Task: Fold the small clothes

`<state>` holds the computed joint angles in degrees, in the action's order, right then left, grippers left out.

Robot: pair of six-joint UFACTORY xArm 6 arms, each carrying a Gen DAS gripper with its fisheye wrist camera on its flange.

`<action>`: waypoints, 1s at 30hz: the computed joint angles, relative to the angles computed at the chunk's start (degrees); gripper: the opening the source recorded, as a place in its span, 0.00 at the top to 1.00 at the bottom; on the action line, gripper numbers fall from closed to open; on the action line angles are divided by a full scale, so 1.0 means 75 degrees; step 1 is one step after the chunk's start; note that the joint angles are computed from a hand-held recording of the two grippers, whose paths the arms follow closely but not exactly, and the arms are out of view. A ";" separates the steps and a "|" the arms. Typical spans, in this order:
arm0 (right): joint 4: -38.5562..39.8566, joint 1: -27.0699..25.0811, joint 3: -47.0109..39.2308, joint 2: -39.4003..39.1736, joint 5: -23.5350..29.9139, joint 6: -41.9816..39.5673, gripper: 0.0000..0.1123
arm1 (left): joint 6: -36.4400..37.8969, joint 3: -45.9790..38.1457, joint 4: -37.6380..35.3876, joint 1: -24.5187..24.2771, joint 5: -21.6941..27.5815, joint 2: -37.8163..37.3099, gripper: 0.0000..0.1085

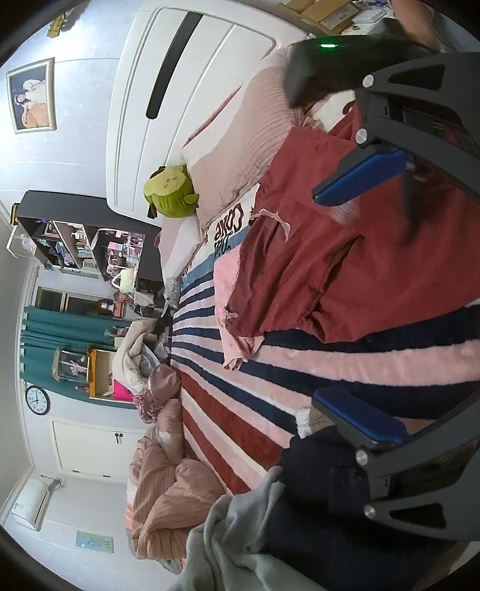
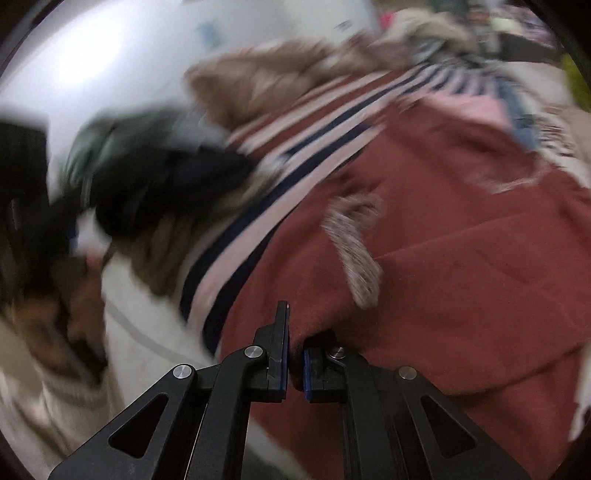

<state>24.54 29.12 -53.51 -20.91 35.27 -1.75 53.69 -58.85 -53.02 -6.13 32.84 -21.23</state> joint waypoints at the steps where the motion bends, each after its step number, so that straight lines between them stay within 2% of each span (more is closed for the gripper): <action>1: 0.0030 0.0092 -0.0029 0.0019 0.0047 -0.0141 0.99 | 0.0014 0.0011 -0.0013 0.0016 0.0005 0.0002 0.10; 7: 0.0627 0.0521 -0.0103 0.0179 -0.0116 -0.0838 0.99 | -0.0010 0.0004 0.0056 0.0077 0.0119 0.0020 0.10; 12: 0.0732 0.0132 0.0052 0.0239 0.0628 -0.0540 0.96 | 0.0058 0.0037 0.0147 0.0087 0.0362 -0.0019 0.10; 13: 0.0835 0.0053 0.0128 0.0142 0.0689 -0.0567 0.93 | 0.0067 0.0042 0.0161 0.0091 0.0449 -0.0006 0.10; 14: 0.0890 -0.0016 0.0188 0.0020 0.0711 -0.0575 0.76 | 0.0071 0.0055 0.0188 0.0086 0.0542 0.0015 0.10; 15: 0.0823 -0.0053 0.0293 -0.0184 0.0701 -0.0489 0.66 | 0.0084 0.0092 0.0219 0.0046 0.0565 0.0029 0.10; 16: 0.0715 -0.0125 0.0457 -0.0472 0.0610 -0.0411 0.50 | 0.0109 0.0133 0.0248 -0.0024 0.0543 0.0046 0.10; 20: -0.0232 -0.0723 0.1091 -0.1747 0.0790 0.0222 0.49 | 0.0215 0.0320 0.0639 -0.0446 0.0501 0.0218 0.13; 23: -0.1021 -0.1484 0.1624 -0.2770 0.1064 0.0955 0.49 | 0.0139 0.0393 0.0965 -0.0680 0.0563 0.0403 0.28; 25: -0.1034 -0.2013 0.1940 -0.3268 0.1093 0.1168 0.49 | 0.0101 0.0430 0.1098 -0.0862 0.0493 0.0569 0.42; 26: -0.0960 -0.2297 0.2100 -0.3484 0.1073 0.1221 0.49 | 0.0019 0.0421 0.1209 -0.0972 0.0456 0.0691 0.45; 28: -0.0785 -0.2720 0.2337 -0.3734 0.0969 0.1267 0.49 | -0.0195 0.0393 0.1464 -0.1140 0.0428 0.0859 0.69; 30: -0.0651 -0.2962 0.2495 -0.3824 0.0842 0.1286 0.49 | -0.0249 0.0426 0.1596 -0.1256 0.0434 0.0907 0.85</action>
<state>19.66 6.90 -34.80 -49.59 41.59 7.89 51.82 -55.65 -41.05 -15.55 36.09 -14.43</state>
